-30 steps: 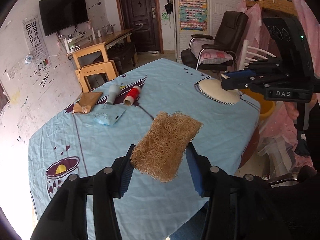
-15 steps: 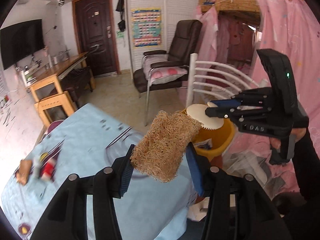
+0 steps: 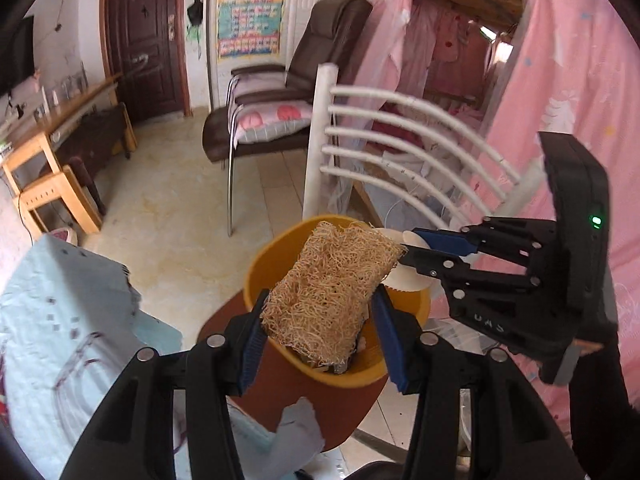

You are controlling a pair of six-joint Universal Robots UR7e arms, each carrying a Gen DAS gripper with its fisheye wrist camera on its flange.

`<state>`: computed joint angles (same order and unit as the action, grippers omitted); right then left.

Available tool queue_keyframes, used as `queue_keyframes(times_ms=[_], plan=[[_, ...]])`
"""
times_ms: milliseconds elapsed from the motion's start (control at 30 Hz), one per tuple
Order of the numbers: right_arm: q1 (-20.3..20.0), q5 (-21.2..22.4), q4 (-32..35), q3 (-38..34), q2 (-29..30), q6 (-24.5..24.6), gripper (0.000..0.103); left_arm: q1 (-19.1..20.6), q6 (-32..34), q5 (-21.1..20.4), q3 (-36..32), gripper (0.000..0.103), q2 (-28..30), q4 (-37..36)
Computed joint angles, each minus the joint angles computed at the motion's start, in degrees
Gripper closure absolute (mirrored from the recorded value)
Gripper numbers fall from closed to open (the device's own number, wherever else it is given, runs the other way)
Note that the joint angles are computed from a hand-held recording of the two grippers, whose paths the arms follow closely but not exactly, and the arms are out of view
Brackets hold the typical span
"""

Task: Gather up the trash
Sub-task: 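Carry the lid and straw pad to the yellow bin and release both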

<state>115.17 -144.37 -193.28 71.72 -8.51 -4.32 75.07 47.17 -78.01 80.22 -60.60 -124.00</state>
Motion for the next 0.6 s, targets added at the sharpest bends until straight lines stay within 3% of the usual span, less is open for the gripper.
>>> queue_keyframes(times_ms=[233,600], plan=[[-3.55,0.34,2.04,1.86,-0.73,5.33,0.082,-1.40,-3.03,7.25,1.25,0.056,5.54,-3.58],[-6.74,2.31,7.68,1.28,-0.21,10.41,0.082,-0.80,-5.00,11.57,-1.03,0.055,10.89,-2.62]])
